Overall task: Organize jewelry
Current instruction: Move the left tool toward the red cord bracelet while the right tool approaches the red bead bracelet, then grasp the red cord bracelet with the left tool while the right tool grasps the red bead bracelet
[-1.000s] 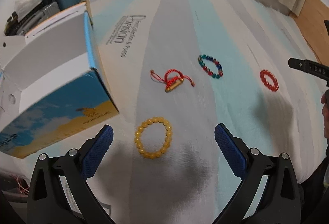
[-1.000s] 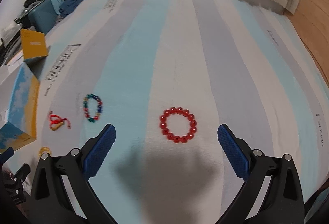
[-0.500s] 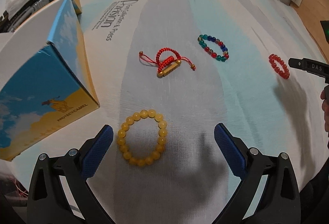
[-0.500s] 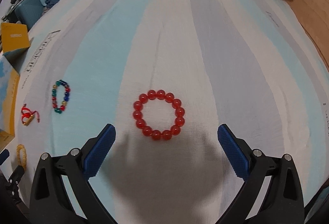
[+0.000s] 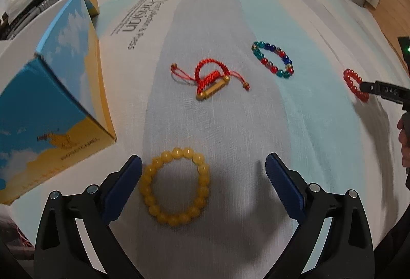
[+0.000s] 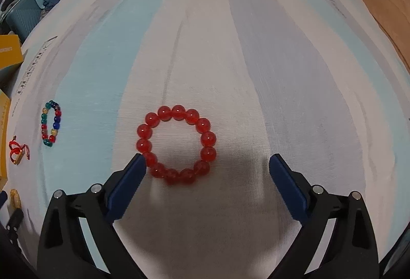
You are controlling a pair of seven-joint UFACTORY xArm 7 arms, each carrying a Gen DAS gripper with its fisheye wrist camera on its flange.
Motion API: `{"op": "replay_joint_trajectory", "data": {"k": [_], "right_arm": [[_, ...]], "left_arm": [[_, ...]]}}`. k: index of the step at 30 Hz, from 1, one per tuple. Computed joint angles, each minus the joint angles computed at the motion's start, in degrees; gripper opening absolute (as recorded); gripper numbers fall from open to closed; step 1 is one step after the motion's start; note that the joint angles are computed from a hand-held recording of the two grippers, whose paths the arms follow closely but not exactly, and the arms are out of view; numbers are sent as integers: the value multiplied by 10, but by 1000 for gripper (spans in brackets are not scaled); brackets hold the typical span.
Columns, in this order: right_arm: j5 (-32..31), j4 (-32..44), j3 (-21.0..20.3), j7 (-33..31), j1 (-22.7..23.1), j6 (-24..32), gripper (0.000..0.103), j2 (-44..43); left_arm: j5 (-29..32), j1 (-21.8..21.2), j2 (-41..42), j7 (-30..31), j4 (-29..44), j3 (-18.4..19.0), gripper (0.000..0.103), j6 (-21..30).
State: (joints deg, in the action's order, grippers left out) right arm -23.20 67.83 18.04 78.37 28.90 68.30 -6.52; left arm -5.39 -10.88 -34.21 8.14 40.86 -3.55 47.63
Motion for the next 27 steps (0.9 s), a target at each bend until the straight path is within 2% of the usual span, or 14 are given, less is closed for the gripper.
{"op": "replay_joint_trajectory", "data": {"k": [6,15,18,21,23,25,27], "right_arm": [[1,-12,-4,-5,-3,-17,89,-2],[-1,-26,-5,-5,-9,-45,73,-4],[-9,-24,-4,-7,-9,-41,62,4],[-21,-22,-2,-5,-6,-41,57,9],[-29,-22,-2,-8,-3,-41,51,10],[-34,-17,-1,-9,0,-41,39,14],[-40,-8,0,-9,4,-33,34,21]], "left_arm": [[11,1,34,-6,22,-9,92,-11],[38,0,118,-21,69,-25,90,-60],[35,-3,146,-24,86,-22,84,-64],[30,-4,161,-26,93,-19,81,-66],[29,-5,166,-26,95,-19,78,-70],[27,-5,170,-28,96,-18,74,-76],[29,-4,173,-29,96,-19,69,-81]]}}
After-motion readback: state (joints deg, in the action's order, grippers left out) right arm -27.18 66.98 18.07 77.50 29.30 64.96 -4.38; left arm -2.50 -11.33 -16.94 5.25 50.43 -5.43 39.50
